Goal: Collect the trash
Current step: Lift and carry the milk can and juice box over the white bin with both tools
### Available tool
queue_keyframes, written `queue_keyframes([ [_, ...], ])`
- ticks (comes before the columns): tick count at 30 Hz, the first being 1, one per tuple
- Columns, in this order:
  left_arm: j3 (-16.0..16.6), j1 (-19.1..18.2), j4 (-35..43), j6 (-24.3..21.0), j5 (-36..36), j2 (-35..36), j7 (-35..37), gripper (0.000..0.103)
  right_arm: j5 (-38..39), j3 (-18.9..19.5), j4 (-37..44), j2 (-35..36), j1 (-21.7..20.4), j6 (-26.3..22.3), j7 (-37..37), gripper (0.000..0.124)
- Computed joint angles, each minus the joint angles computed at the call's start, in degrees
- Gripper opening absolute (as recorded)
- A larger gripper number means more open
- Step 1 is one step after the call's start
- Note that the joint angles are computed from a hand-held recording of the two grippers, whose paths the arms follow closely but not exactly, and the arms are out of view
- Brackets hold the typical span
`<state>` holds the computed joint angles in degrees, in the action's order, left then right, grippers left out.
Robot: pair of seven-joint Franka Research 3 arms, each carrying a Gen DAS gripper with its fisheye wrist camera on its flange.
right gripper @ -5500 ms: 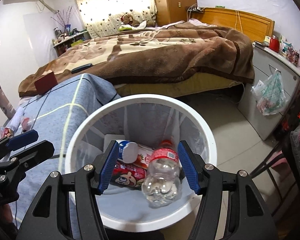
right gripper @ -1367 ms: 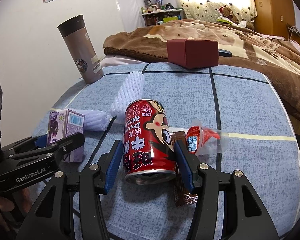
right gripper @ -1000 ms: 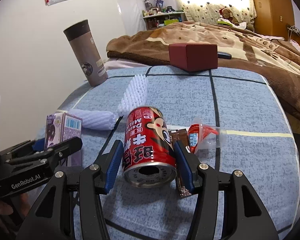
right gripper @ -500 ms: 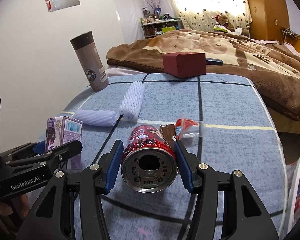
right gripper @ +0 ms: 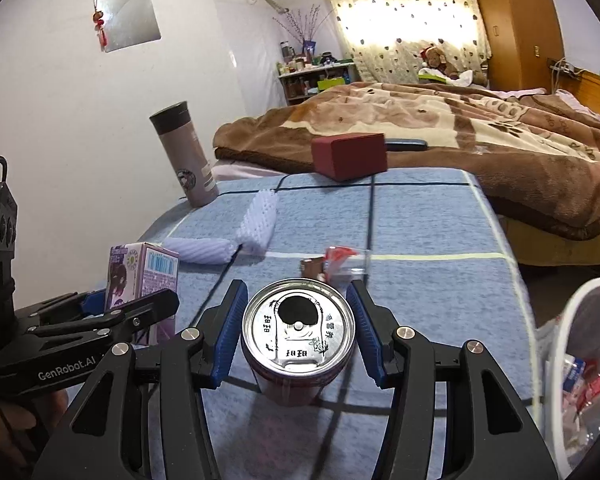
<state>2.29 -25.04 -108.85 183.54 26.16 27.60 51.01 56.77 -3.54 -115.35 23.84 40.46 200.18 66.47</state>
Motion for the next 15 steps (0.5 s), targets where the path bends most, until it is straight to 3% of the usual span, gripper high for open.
queue_keyframes([
  [15,-5.9,-0.9,3.5,-1.1,0.4,1.3,4.3,0.062,1.0,7.0,-10.5,-6.7,-7.5,8.4,1.4,0.053],
])
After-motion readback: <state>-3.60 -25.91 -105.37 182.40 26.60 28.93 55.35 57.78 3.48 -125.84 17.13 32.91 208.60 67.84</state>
